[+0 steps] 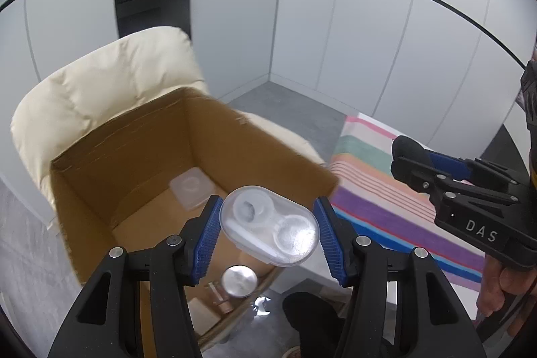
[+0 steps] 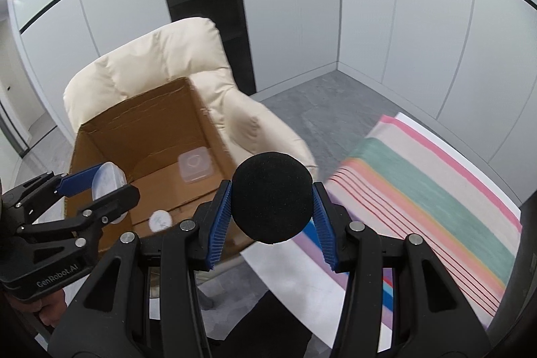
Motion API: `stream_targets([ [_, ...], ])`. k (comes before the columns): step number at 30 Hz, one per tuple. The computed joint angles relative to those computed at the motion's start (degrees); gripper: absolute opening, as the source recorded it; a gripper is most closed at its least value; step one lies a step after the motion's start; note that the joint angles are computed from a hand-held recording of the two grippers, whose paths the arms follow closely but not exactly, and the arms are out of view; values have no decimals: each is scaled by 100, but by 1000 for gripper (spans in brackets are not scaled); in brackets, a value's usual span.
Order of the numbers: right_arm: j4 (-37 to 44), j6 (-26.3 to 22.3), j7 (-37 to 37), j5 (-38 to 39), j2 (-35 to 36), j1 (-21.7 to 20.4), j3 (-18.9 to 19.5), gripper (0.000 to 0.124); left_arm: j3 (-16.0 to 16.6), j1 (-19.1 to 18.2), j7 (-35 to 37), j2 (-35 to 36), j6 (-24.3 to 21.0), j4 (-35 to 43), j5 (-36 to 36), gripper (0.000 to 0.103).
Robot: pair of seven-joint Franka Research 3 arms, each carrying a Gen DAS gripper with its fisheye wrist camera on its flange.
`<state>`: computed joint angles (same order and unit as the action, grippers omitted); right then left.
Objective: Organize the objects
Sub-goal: 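Carry the clear container with the left tool while the right tool carries the black lid to the box, then open the left tool over the box while the right tool releases the black lid inside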
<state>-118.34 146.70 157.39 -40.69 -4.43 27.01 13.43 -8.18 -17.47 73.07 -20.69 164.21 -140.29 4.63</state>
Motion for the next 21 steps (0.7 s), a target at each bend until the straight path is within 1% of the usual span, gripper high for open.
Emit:
stream_targets([
  [3,278,24,-81,-15,245,76,15,49,78,76,6,-126,-21,-128,-20,57],
  [6,494,10,-197,-4,454,225,-38,49,168,104,51,-223,-7,-211,-62,57],
  [8,658,-7,-281,24,608,343,-75,49,157,196,55,-293,1,-274,21,57],
  [9,737,-19,-310,14,676,403,-102,49,213,178,97,-342,18,-326,-7,58],
  [10,800,-29,-337,9,727,460,-132,49,232,205,93,-354,67,-349,-9,64],
  [11,881,-35,-372,14,794,517,-157,49,187,301,17,-403,120,-395,51,70],
  [13,998,-38,-435,34,899,622,-214,49,-64,672,-325,-539,219,-493,359,97],
  [14,1079,-52,-490,59,972,675,-236,49,-251,943,-575,-622,254,-540,599,102],
  [16,1205,-67,-587,128,1085,772,-289,49,-438,1270,-930,-749,284,-602,964,103],
  [17,1288,-75,-640,163,1158,820,-314,49,-442,1336,-1023,-775,237,-603,1083,103],
  [21,1605,-102,-854,292,1429,1026,-417,49,-230,1374,-1197,-822,78,-632,1251,103],
])
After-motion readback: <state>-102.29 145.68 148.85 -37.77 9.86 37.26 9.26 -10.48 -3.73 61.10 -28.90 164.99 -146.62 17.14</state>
